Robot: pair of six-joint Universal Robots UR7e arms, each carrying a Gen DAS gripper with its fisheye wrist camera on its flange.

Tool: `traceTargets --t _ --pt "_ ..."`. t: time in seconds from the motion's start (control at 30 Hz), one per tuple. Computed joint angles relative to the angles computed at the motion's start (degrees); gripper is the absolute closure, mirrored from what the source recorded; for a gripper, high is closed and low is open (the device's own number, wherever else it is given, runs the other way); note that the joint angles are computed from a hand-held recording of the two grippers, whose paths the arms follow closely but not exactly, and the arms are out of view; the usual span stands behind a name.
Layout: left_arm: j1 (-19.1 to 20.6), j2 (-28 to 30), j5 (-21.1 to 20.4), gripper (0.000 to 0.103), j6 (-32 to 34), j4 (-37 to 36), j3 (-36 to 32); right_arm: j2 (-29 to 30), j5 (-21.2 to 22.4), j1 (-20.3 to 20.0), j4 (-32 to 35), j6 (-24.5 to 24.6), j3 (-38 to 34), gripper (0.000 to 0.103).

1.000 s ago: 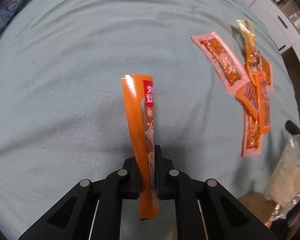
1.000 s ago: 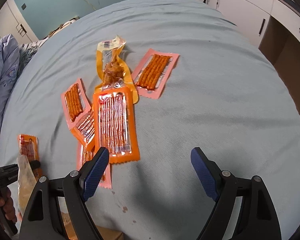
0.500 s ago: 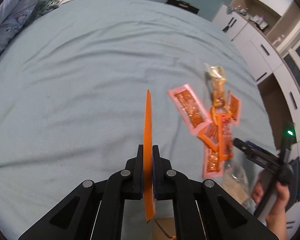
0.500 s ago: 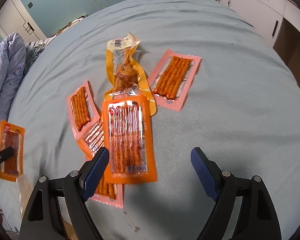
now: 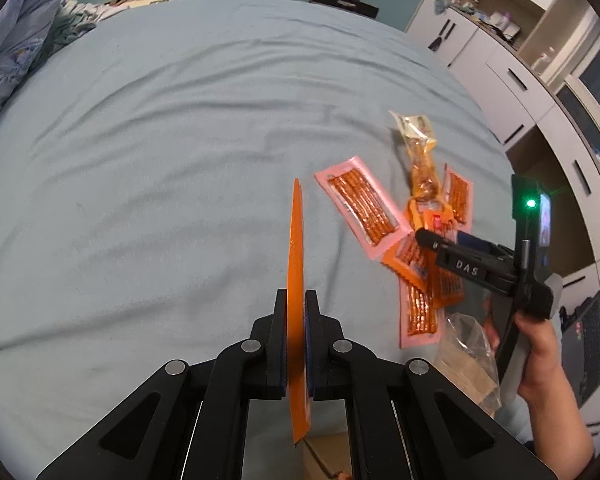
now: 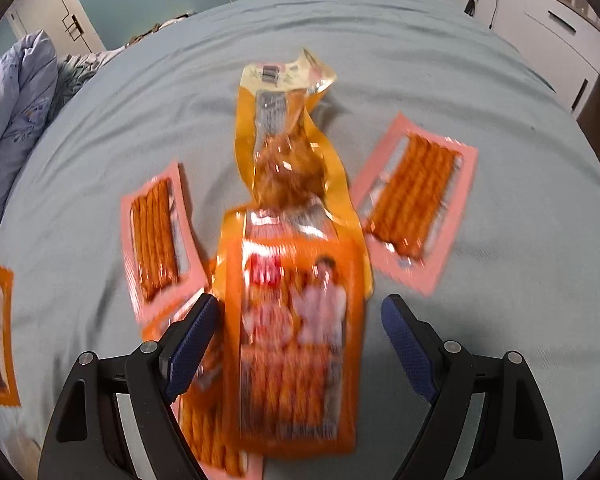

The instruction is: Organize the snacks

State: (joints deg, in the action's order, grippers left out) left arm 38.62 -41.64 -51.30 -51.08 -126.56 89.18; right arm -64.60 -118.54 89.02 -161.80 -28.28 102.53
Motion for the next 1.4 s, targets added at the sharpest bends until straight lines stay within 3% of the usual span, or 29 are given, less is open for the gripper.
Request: traceTargets --t 0.07,0.13,0.23,0.37,0.5,0.63,0.7,0.83,0.93,1.17,1.23,1.27,1.33,1.37,1.4 --pt "-0.03 -0.06 0.23 0.098 -0.49 -0.12 0.15 0.49 0.28 0.13 -2.0 -0.87 0.04 0.038" --pt "-0.21 -0.31 0.83 0.098 -1.0 -0.9 0.7 -0.03 1.47 0.09 -2.3 -0.58 0.82 0.059" --pt "-0.36 -0.26 1.77 0.098 -1.27 -1.91 1.39 -1.46 3.54 -0.82 0.47 1.58 0.93 0.065" --pt "-1.36 -1.07 4.59 0.098 -2.72 -2.19 3.16 -4.72 6.9 -2.38 3.7 4.58 2.25 0.066" --pt "-2.91 -3.39 4.16 0.098 -3.32 -6.92 7.13 -10.32 9.61 -3.03 4.2 6.13 5.23 0.066" --pt "-5.34 -5.48 1.59 0.098 -1.64 -11.69 11.22 -17.86 13.41 -3.35 4.63 6.25 9.96 0.066" --pt "-6.79 -6.64 -0.89 0.098 0.51 -17.77 14.17 -21.89 16.05 -4.07 5.04 7.11 12.67 0.066" --pt "-10.04 -8.47 -1.58 0.098 2.07 -23.89 18.21 -29.14 19.49 -6.29 7.67 8.65 17.48 0.066" --pt "-11.77 -9.71 -5.11 0.098 2.84 -28.34 21.21 -34.73 24.2 -8.87 10.52 9.19 19.87 0.066" --pt "-12.84 -7.11 -14.1 0.098 5.49 -20.84 18.73 -44.86 34.27 -13.7 17.38 5.46 24.35 0.066" --pt "-13.32 -6.06 -13.76 0.096 5.99 -17.77 17.31 -46.43 37.02 -14.41 20.75 3.35 24.8 0.066" --pt "-13.73 -5.59 -12.39 0.092 5.76 -15.76 16.51 -47.05 38.04 -14.57 22.59 1.94 24.98 0.066" --pt "-14.02 -5.55 -11.38 0.072 5.64 -14.94 16.29 -47.89 39.17 -14.75 25.94 -0.57 24.97 0.066" --pt "-14.32 -5.85 -9.87 0.054 4.7 -14.79 16.55 -48.65 40.02 -15.02 27.87 -1.97 25.03 0.066" --pt "-14.7 -6.23 -8.51 0.043 3.55 -14.87 17.1 -48.98 40.26 -15.04 29.34 -3.22 24.97 0.066"
